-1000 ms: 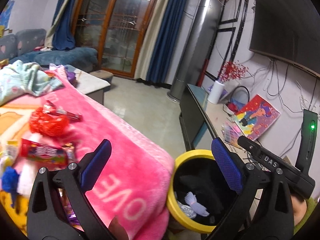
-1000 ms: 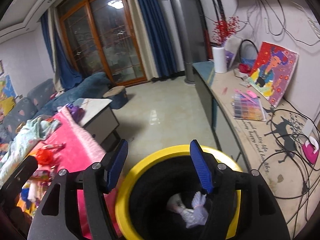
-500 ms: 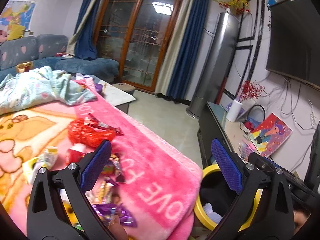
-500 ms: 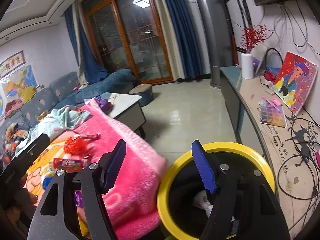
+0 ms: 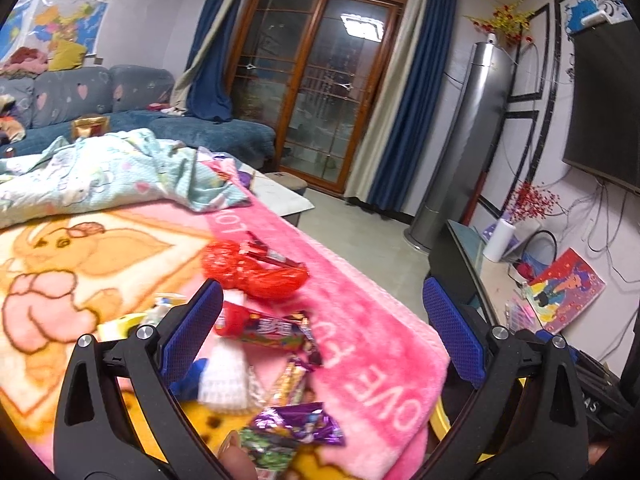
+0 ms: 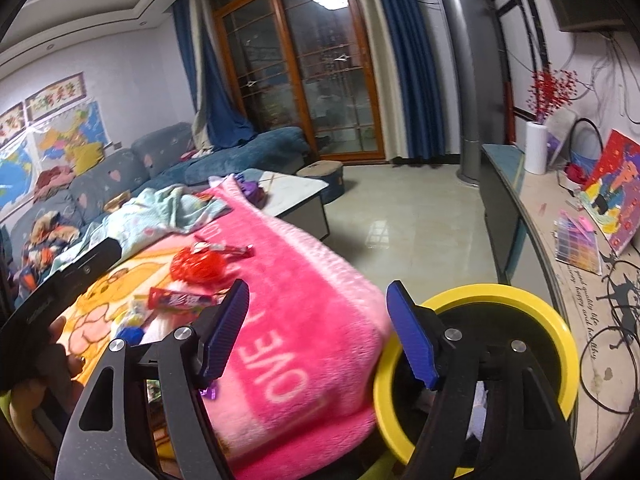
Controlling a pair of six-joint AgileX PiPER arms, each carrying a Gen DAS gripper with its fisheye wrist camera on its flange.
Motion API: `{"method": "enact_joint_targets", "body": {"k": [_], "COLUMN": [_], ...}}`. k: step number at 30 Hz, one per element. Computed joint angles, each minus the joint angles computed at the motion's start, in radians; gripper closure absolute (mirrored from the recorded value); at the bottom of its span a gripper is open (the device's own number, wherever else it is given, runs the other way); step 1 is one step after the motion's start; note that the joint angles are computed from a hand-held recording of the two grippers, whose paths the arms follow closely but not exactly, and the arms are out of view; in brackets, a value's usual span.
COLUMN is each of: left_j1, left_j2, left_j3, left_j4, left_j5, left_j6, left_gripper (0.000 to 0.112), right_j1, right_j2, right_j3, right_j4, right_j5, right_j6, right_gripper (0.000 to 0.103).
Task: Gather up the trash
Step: 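Grasp the yellow-white snack packet with the left tool while the right tool grasps purple candy wrappers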
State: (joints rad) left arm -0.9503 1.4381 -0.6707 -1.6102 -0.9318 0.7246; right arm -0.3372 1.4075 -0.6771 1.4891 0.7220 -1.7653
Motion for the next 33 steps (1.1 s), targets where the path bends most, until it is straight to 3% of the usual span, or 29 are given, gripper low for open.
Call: {"method": "enact_joint_targets", "body": {"k": [22,28,33], "left_j1": [0.127,0.279,0.499], "left_j2": [-0.226,-0.297,-0.326], "left_j3": [0.208,0.274,0.312], "left_j4": [-0.106,-0.114,-0.092], "left_j5": [-0.016,0.089,0.257], "left_j6": [0.035,0.090,0.168], "left_gripper": [0.020,0.020,0.020], "right_j1": [0.334,0.440,0.509], "right_j2": [-0.046,0.025,0.091], "right_j3": [0.112,0.082,0.055], "right_j4": [-0.006,-0.030,-0.025], "right_j5": [-0.112,-0.157,-0.199], "right_j6": [-0.026,0.006,0.031], "right_gripper": [0.035,0.048,0.055]}}
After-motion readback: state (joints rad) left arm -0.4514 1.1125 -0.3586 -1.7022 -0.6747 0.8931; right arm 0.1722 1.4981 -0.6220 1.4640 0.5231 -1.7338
